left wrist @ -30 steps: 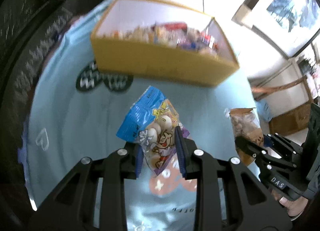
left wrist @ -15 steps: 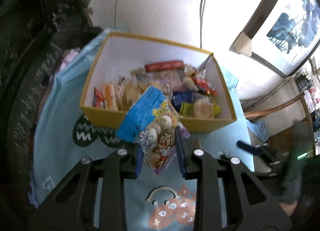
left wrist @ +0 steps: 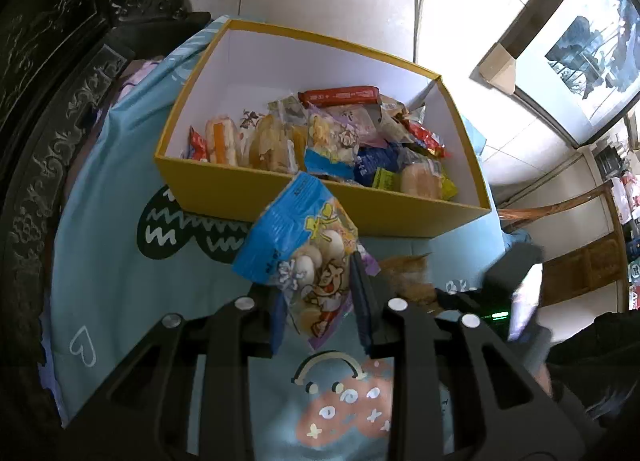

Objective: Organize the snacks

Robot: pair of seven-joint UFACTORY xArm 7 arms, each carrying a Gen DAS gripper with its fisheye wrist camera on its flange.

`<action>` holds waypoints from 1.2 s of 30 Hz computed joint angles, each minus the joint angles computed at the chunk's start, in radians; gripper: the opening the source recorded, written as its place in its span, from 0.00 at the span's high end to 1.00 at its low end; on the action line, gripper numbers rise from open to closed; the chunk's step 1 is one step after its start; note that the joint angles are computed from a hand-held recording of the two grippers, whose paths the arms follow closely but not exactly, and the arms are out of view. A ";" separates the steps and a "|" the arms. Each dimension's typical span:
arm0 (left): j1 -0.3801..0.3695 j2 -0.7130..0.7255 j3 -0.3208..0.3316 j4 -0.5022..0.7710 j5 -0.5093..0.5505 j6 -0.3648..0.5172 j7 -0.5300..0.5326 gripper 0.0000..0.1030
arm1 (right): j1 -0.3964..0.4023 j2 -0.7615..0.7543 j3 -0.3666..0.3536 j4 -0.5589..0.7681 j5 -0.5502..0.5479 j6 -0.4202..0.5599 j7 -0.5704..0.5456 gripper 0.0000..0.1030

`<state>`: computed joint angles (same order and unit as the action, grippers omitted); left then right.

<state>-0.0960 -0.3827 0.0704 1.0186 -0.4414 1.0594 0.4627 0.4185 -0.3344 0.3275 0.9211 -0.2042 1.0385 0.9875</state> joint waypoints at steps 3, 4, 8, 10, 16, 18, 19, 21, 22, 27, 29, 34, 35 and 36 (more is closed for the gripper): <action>0.001 -0.007 0.005 0.000 -0.004 0.006 0.005 0.73 | 0.001 -0.086 -0.009 -0.002 0.021 -0.005 -0.004 0.70; 0.001 -0.011 0.007 0.002 -0.007 0.007 0.008 0.73 | -0.005 -0.099 -0.004 0.010 0.018 0.002 -0.007 0.70; -0.003 -0.010 0.012 0.032 -0.020 0.009 0.020 0.73 | -0.051 -0.144 0.017 0.085 -0.025 -0.004 -0.004 0.70; -0.007 0.003 0.010 0.062 -0.025 0.005 0.025 0.73 | -0.077 -0.139 0.020 0.126 -0.045 -0.015 -0.010 0.70; -0.019 0.118 -0.034 0.207 -0.006 -0.030 -0.005 0.73 | -0.153 0.043 0.014 0.320 -0.146 -0.038 -0.038 0.69; -0.006 0.192 -0.074 0.278 0.011 -0.044 -0.026 0.65 | -0.171 0.122 0.002 0.376 -0.141 -0.043 -0.050 0.65; -0.032 0.225 -0.069 0.308 0.062 -0.050 -0.067 0.32 | -0.149 0.118 -0.036 0.381 -0.137 -0.018 -0.052 0.53; -0.005 0.270 -0.134 0.335 0.217 -0.086 -0.187 0.13 | -0.153 0.136 -0.033 0.406 -0.203 0.028 0.019 0.38; -0.021 0.267 -0.127 0.321 0.237 -0.109 -0.199 0.13 | -0.149 0.115 -0.038 0.381 -0.222 0.002 0.048 0.38; -0.029 0.245 -0.124 0.262 0.262 -0.125 -0.201 0.13 | -0.127 0.071 -0.035 0.327 -0.218 0.019 0.051 0.38; -0.029 0.230 -0.120 0.241 0.263 -0.121 -0.206 0.13 | -0.124 0.053 -0.036 0.303 -0.201 0.014 0.070 0.38; -0.025 0.170 -0.105 0.186 0.244 -0.113 -0.199 0.07 | -0.120 0.012 -0.014 0.264 -0.182 0.033 0.092 0.38; -0.024 0.153 -0.103 0.172 0.244 -0.116 -0.201 0.07 | -0.116 0.004 -0.005 0.260 -0.180 0.043 0.096 0.38; -0.022 0.133 -0.100 0.156 0.243 -0.116 -0.204 0.06 | -0.113 -0.004 0.007 0.258 -0.183 0.058 0.106 0.38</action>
<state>-0.1178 -0.2500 -0.0294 1.1745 -0.1979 0.9433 0.2588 0.3055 -0.3382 0.3345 1.1789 -0.3874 1.0963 1.0931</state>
